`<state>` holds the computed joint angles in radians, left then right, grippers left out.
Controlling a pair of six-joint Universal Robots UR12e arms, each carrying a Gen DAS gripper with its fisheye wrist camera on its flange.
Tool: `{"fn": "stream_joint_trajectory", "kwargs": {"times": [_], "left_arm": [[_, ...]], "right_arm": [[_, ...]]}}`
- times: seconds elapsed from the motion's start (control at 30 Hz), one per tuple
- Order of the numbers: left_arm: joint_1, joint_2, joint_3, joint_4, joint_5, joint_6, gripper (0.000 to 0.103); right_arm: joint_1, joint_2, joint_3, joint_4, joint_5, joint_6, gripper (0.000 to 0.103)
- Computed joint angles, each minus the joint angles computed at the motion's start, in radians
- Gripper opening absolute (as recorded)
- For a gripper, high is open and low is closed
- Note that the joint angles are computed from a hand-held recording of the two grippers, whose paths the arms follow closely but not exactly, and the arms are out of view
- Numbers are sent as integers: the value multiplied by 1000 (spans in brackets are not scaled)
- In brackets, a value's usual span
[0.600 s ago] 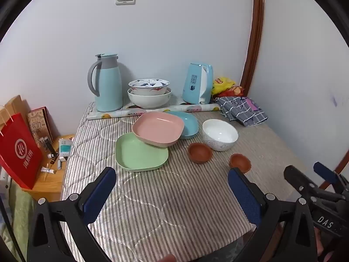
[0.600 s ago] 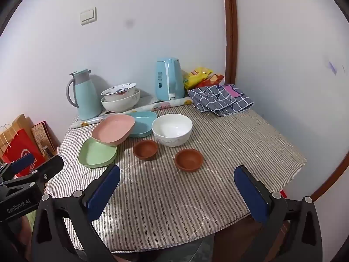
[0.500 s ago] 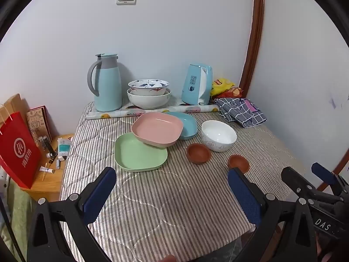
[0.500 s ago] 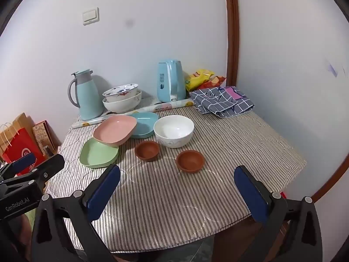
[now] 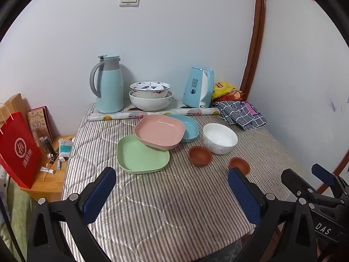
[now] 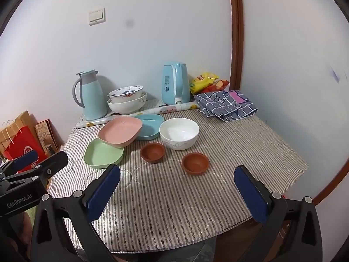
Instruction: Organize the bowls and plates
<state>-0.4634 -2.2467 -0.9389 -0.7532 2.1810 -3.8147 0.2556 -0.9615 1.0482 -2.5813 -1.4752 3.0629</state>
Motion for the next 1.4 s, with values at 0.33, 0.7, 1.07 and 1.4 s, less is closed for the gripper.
{"fn": "stream_joint_trajectory", "kwargs": {"times": [0.33, 0.7, 1.07, 1.4], "left_arm": [[-2, 1, 0, 5, 10, 1, 103], [1, 7, -5, 8, 9, 3, 103], [4, 12, -13, 21, 17, 2, 103], [3, 19, -30, 36, 18, -1, 103]], "right_arm": [[2, -1, 5, -12, 5, -5, 103], [2, -5, 15, -28, 20, -9, 103], [1, -10, 26, -46, 25, -6, 103], [3, -14, 32, -52, 22, -5, 103]]}}
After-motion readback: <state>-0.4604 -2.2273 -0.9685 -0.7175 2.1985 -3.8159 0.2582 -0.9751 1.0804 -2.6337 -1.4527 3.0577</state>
